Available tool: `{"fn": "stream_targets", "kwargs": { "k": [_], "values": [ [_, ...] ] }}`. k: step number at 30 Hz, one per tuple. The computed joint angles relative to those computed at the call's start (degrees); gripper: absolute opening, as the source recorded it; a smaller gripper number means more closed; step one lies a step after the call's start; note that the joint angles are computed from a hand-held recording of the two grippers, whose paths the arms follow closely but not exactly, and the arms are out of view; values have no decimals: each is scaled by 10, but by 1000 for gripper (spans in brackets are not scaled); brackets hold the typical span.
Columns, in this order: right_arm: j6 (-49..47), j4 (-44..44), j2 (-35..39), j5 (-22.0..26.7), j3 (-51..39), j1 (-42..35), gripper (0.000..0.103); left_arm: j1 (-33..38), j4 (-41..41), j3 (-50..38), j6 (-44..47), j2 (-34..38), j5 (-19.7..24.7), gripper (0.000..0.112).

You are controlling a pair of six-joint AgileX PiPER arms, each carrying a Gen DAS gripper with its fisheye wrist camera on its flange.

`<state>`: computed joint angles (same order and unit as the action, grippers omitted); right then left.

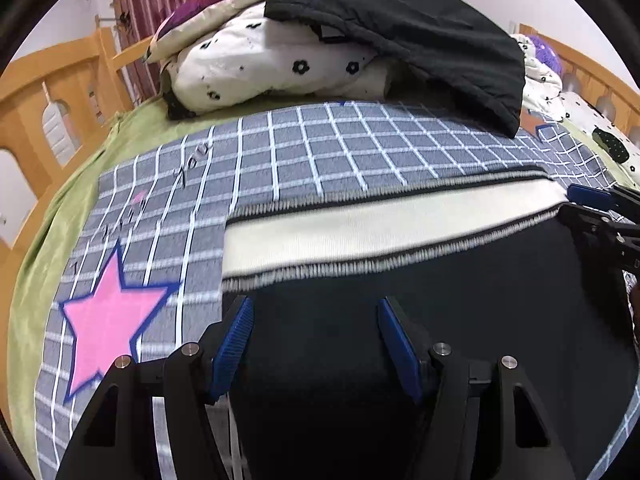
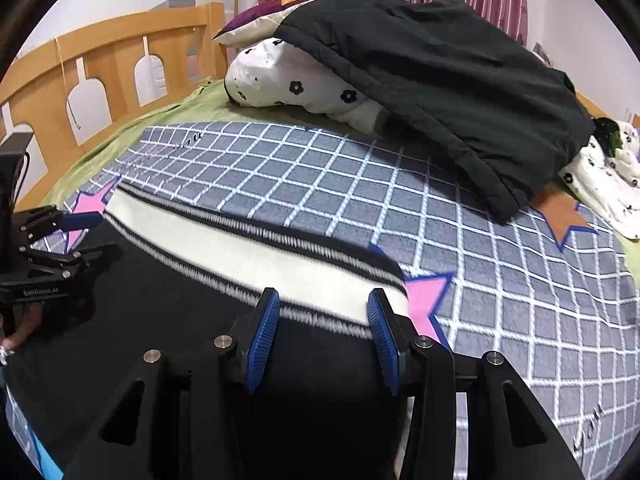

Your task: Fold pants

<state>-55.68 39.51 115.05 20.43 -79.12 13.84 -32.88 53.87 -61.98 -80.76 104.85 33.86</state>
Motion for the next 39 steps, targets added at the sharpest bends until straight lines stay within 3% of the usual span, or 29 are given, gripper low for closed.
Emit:
{"fn": "stream_targets", "kwargs": {
  "k": [8, 13, 21, 24, 28, 30, 33, 36, 39],
  "values": [
    [76, -56, -60, 7, 80, -6, 45, -37, -72, 71, -14, -66, -25, 62],
    [35, -5, -106, -4, 151, -21, 45, -73, -73, 121, -58, -101, -32, 62],
    [-24, 30, -198, -30, 292, -26, 44, -186, 56, 263, -296, -191, -39, 63],
    [-83, 93, -226, -36, 340, -39, 45, -209, 70, 308, -359, -219, -67, 63],
    [-111, 115, -248, -22, 377, -58, 45, -288, 53, 330, -385, -254, -11, 63],
    [-157, 150, -267, -36, 399, -59, 45, -330, 10, 314, -349, -250, 46, 63],
    [-233, 208, -288, -39, 419, -71, 46, -342, -84, 262, -223, -197, 111, 62],
    [-262, 238, -290, -26, 423, -88, 47, -354, -87, 229, -202, -148, 156, 62],
    [-269, 248, -287, -9, 420, -104, 47, -346, -75, 196, -182, -104, 182, 52]
  ]
}}
